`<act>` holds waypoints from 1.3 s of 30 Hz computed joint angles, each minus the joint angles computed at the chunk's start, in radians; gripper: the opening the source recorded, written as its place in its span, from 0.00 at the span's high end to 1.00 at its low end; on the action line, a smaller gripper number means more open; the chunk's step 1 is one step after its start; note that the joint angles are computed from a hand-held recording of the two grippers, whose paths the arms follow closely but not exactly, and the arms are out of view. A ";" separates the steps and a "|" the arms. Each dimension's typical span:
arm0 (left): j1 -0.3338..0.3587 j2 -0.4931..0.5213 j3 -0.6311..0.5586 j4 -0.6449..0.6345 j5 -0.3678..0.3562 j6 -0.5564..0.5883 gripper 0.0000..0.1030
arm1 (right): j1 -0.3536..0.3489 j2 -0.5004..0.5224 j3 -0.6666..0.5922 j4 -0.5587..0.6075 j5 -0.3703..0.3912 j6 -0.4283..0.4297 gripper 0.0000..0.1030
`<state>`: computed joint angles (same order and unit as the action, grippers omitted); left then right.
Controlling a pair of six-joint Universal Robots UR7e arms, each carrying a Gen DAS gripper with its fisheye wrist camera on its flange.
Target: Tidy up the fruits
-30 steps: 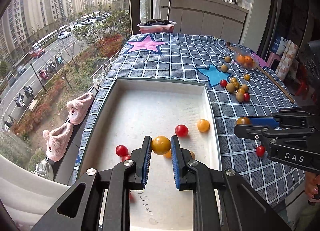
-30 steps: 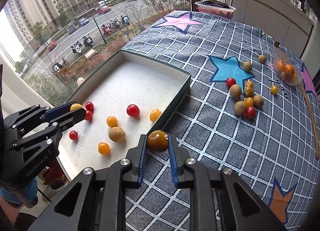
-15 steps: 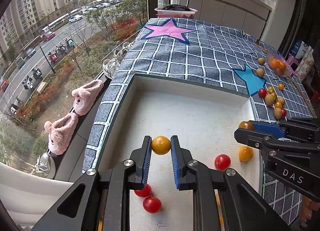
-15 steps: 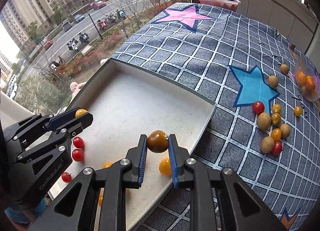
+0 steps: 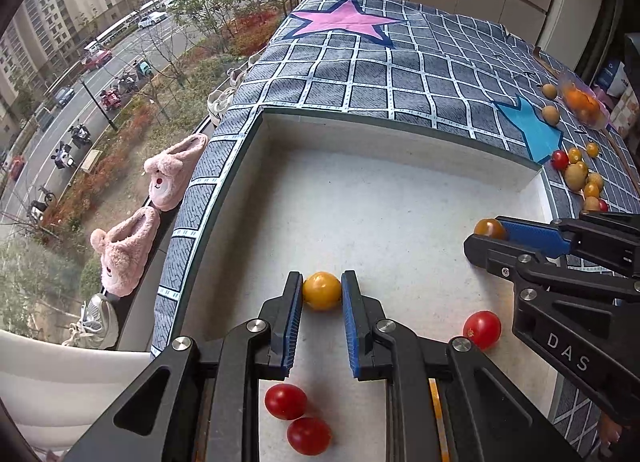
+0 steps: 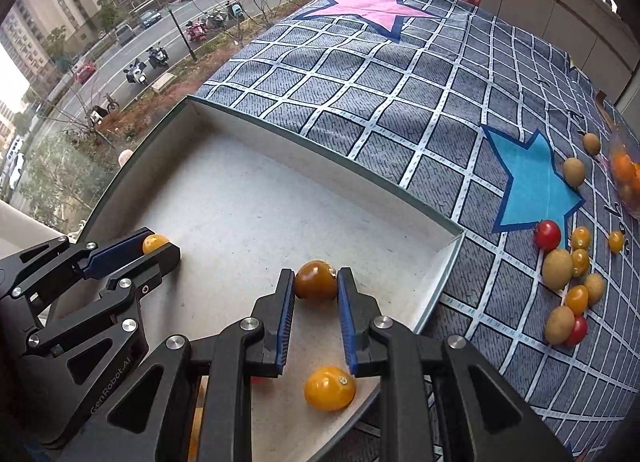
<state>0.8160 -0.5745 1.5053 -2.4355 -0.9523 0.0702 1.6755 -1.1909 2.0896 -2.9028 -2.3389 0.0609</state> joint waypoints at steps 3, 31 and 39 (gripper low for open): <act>-0.002 -0.002 0.000 0.006 0.001 0.002 0.79 | -0.004 -0.017 -0.001 0.029 0.023 0.018 0.76; -0.073 -0.188 0.261 -0.174 0.052 0.012 0.03 | 0.139 -0.182 0.119 0.112 -0.031 0.177 0.14; -0.082 -0.268 0.325 -0.058 0.002 -0.099 0.03 | 0.194 -0.198 0.142 0.204 -0.057 0.251 0.14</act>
<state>0.7340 -0.8425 1.8300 -2.4936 -0.9498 -0.0293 1.8691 -1.3886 2.2320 -2.6983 -2.3959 0.3116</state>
